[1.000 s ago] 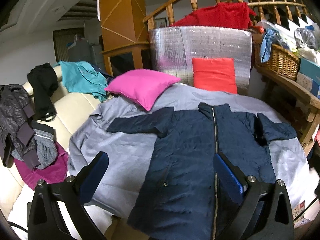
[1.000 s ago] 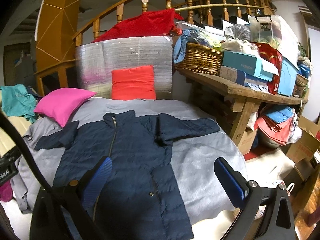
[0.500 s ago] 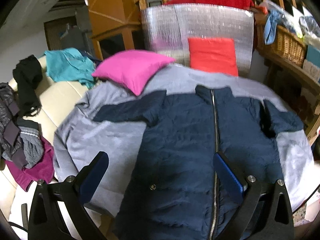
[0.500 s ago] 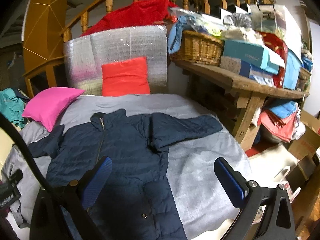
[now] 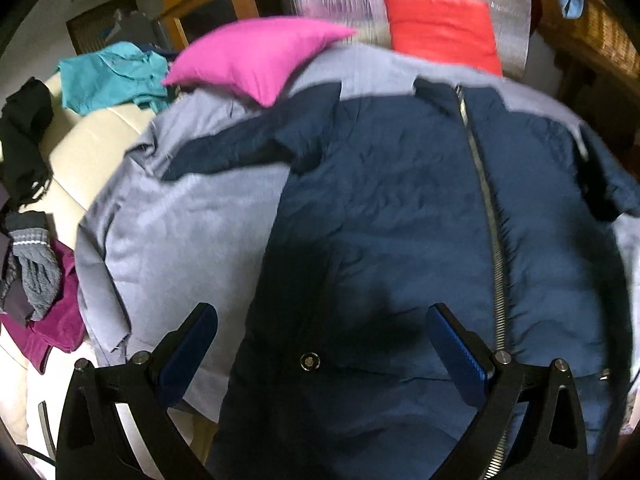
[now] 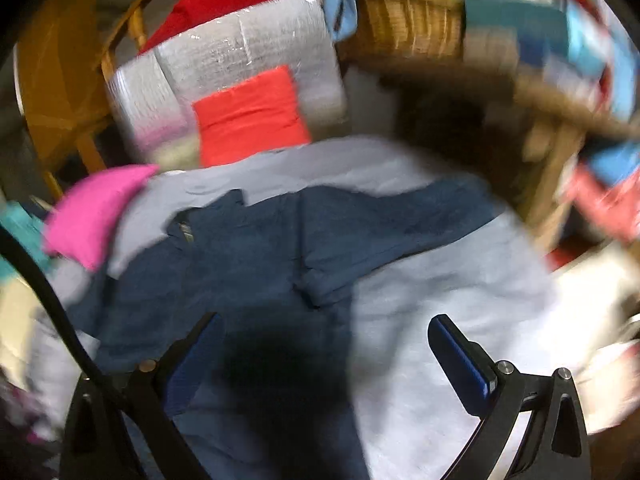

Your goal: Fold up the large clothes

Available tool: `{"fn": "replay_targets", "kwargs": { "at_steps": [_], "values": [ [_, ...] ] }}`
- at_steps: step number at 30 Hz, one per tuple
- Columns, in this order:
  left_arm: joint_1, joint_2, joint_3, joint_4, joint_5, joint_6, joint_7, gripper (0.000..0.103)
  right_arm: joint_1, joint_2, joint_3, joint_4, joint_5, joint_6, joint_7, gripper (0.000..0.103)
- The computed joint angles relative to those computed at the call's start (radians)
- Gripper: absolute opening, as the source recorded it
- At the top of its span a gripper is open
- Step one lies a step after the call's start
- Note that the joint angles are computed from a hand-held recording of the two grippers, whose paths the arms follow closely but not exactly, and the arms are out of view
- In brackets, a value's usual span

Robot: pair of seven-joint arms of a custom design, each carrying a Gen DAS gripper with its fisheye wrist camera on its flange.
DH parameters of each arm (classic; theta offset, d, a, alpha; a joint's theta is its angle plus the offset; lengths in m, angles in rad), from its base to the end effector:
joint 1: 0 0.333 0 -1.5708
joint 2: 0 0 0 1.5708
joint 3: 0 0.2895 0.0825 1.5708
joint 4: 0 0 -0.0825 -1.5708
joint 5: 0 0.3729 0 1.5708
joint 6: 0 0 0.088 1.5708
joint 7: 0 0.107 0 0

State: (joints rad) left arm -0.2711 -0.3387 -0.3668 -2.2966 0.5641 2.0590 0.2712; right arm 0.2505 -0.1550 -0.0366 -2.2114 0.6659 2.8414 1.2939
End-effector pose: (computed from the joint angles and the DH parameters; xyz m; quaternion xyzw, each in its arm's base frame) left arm 0.3837 -0.2585 0.4719 -0.7984 0.5166 -0.0839 0.2977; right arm 0.5326 0.0818 0.5070 -0.6188 0.6651 -0.1184 0.4009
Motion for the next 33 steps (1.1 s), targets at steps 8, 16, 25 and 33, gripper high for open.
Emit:
{"fn": "replay_targets", "kwargs": {
  "at_steps": [8,16,25,33],
  "values": [
    [0.014,0.103,0.04,0.008,-0.021,0.001,0.046,0.103,-0.142,0.348,-0.098,0.317,0.675,-0.315,-0.171,0.091],
    [0.007,0.155,0.064,0.029,-0.051,0.021,0.084,0.103,-0.256,0.594,-0.015,0.558,0.682,-0.351,0.021,0.066],
    [0.01,0.137,0.076,-0.007,-0.081,0.068,0.083,0.103,-0.249,0.583,0.085,0.575,0.561,-0.111,-0.024,0.027],
    [0.031,0.086,0.075,-0.072,-0.139,0.154,0.094,0.103,-0.183,0.378,0.211,0.463,0.564,-0.009,-0.386,0.027]
  ]
}}
